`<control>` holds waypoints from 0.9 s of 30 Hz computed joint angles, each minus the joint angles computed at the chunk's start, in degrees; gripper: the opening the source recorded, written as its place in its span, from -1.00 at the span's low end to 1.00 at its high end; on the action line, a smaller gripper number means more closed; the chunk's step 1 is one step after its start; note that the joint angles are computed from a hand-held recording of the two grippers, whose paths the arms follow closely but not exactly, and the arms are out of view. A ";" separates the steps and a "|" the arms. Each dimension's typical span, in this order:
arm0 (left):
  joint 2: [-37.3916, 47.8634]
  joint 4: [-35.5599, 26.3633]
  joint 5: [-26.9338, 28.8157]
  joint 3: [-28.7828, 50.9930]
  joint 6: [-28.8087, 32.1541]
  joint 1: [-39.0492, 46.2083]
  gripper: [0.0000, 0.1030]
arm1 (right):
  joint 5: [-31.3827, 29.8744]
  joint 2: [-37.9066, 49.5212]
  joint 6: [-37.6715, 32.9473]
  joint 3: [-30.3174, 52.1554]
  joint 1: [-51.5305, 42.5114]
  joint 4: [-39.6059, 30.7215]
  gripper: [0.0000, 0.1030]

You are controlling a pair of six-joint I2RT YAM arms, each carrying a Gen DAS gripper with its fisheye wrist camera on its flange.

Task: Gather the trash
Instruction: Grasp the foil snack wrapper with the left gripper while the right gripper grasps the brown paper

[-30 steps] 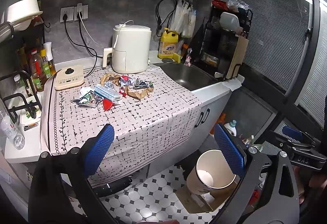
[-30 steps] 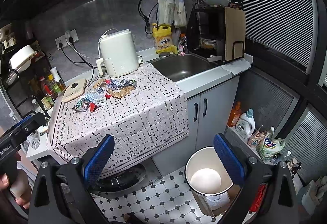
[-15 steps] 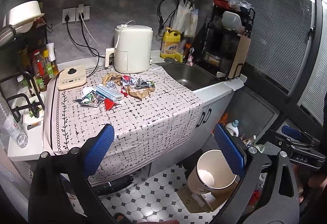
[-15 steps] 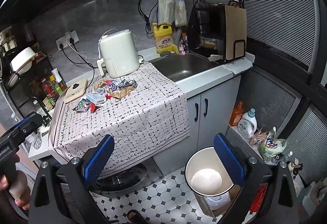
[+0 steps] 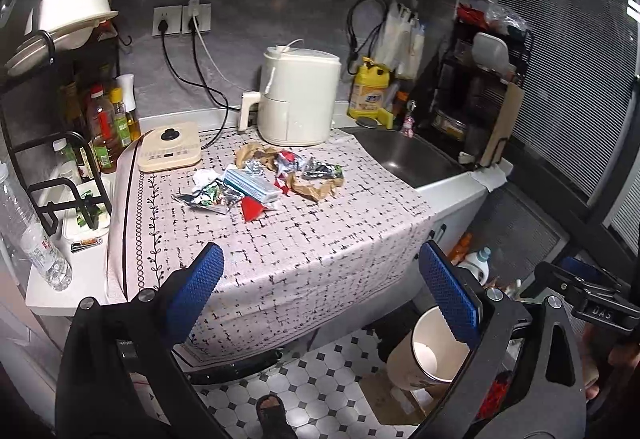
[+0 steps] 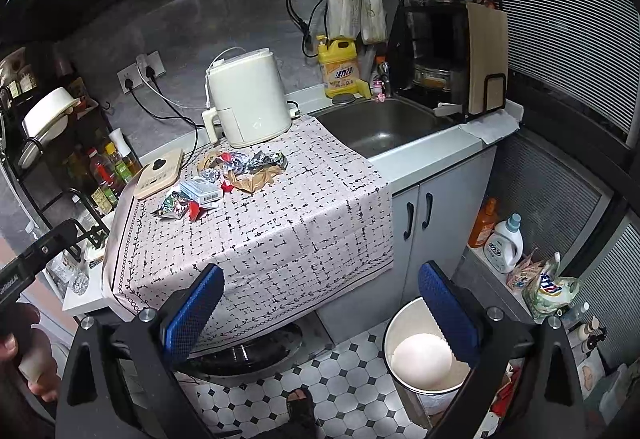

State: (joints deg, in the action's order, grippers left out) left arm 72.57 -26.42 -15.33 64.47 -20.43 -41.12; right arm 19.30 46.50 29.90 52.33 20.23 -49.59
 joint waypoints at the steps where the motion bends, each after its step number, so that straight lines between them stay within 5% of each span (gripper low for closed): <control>1: 0.63 0.97 1.31 -0.01 0.63 1.58 0.88 | -0.44 1.19 -0.27 0.03 -0.43 1.39 0.85; 14: 17.89 9.59 20.71 6.65 1.03 22.91 0.75 | -2.98 27.68 -5.37 13.65 -3.63 13.25 0.85; 27: 43.65 7.20 33.21 25.73 -5.77 33.56 0.33 | -4.51 54.62 -7.78 34.46 -4.28 14.09 0.77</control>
State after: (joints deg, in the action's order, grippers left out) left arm 116.22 -19.22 17.88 90.20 -26.20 -7.56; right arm 14.78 101.12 22.11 86.79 15.95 -35.50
